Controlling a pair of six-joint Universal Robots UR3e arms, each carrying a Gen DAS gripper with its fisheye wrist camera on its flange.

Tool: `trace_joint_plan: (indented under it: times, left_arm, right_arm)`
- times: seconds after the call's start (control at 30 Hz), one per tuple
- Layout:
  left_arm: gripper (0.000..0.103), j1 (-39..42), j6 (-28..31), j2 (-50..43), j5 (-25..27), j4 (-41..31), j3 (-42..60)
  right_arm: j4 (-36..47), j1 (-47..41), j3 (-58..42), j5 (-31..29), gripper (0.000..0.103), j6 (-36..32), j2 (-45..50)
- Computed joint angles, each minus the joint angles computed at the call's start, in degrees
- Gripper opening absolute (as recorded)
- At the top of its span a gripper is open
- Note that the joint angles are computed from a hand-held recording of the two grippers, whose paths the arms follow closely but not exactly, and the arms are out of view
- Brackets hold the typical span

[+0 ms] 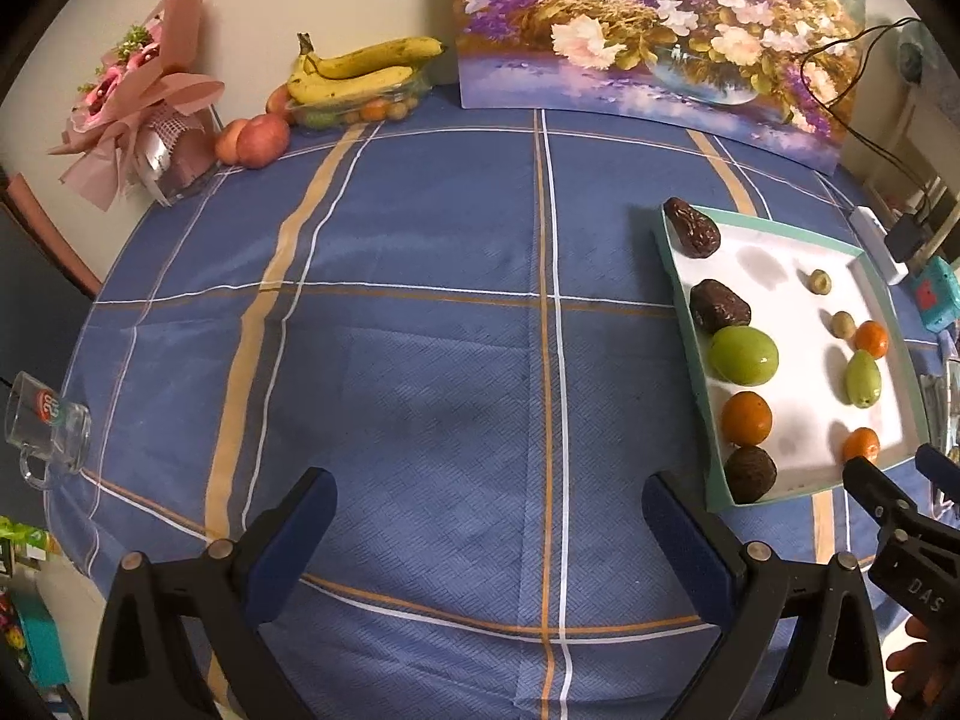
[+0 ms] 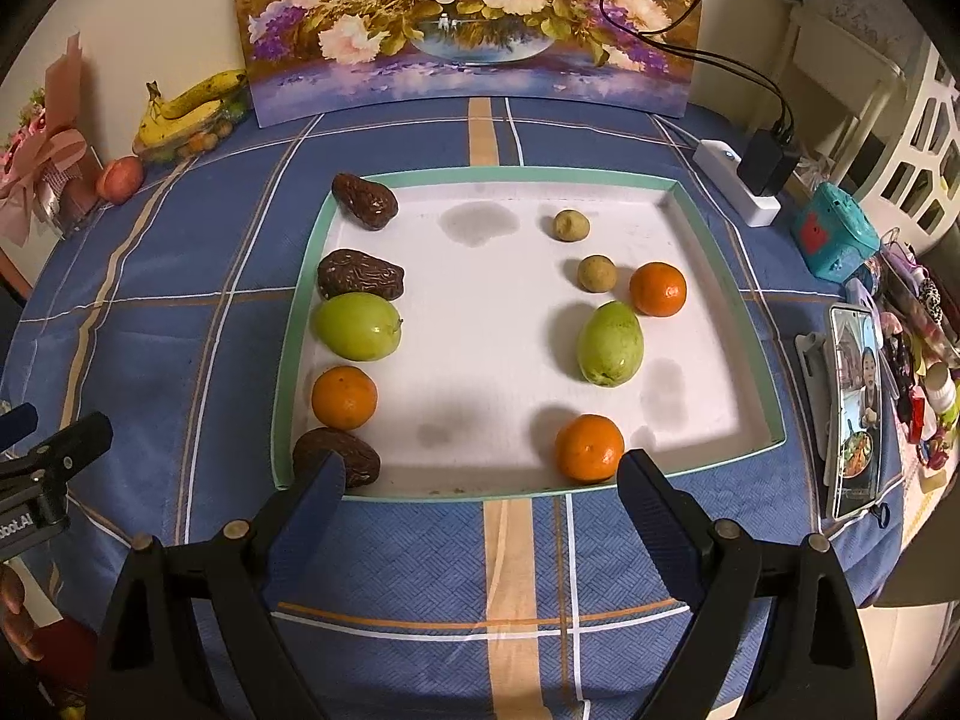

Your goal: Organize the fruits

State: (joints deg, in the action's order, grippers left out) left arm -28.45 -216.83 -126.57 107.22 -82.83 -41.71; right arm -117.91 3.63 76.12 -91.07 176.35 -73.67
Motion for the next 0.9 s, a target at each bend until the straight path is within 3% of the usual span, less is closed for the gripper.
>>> trace_joint_plan:
  times: [0.17,0.9]
  left_arm:
    - [0.103,-0.8,-0.65,-3.3,2.04,-6.26,6.57]
    - [0.103,-1.07,0.01,-4.62,2.01,-8.26,8.69]
  right_arm:
    - [0.07,-0.08,-0.07,0.16,0.093,-0.02,-0.03]
    - [0.62,-0.1,-0.31,0.3,0.093,-0.12,0.13]
